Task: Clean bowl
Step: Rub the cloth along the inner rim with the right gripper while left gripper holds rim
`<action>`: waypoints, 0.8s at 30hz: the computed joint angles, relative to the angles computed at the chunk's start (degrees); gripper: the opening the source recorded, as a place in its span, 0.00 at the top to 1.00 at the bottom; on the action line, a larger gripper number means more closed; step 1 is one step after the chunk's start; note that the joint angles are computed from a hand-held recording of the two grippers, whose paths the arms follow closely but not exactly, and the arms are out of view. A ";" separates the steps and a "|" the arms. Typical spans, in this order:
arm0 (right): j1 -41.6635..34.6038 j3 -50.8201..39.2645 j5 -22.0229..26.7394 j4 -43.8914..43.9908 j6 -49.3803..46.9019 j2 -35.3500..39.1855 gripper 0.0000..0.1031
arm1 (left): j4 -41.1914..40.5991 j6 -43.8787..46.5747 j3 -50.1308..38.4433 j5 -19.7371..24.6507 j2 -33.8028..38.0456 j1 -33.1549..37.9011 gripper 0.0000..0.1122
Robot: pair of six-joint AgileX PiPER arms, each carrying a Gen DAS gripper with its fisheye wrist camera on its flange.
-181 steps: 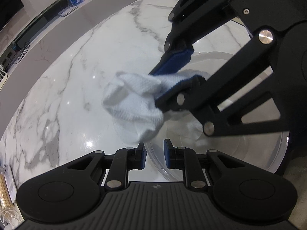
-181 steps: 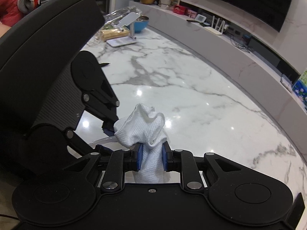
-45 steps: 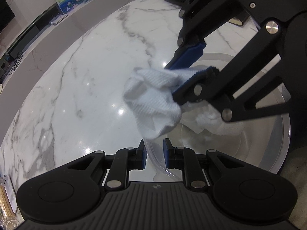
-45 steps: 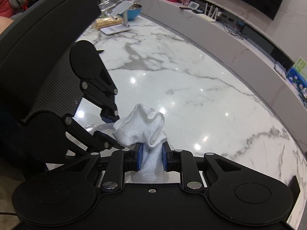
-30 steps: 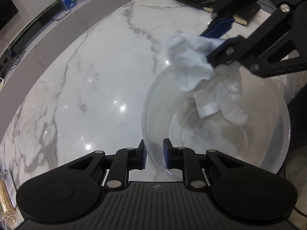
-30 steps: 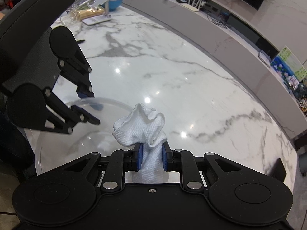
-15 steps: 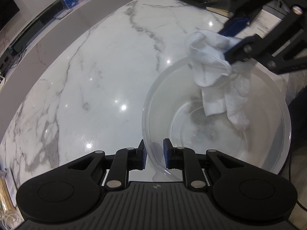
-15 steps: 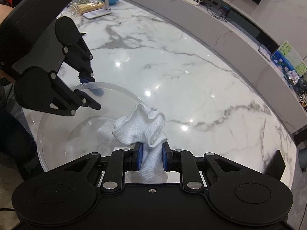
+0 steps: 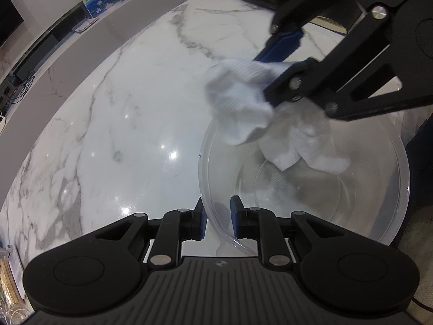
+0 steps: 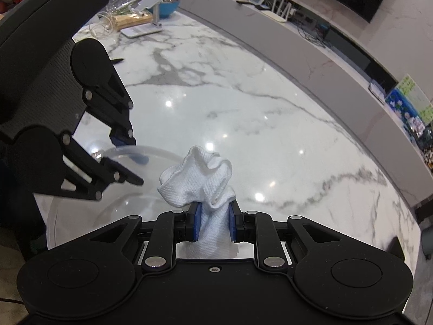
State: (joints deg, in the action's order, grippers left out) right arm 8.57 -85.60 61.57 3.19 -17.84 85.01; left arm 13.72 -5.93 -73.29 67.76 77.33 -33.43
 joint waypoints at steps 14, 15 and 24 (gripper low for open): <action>-3.36 -1.80 -1.08 13.86 -8.74 2.84 0.83 | -0.36 0.23 0.00 -0.56 0.41 0.22 0.85; -4.35 -1.86 -0.73 16.16 -9.71 3.10 0.83 | -0.31 0.18 -0.01 -0.56 0.42 0.18 0.85; -8.06 -2.87 3.57 26.36 -13.59 4.47 0.83 | -0.38 0.17 -0.18 -0.77 0.70 0.38 0.85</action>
State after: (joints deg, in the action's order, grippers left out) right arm 0.51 -88.47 65.15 29.55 -31.44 89.48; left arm 13.34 -5.76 -73.47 66.99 78.03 -33.04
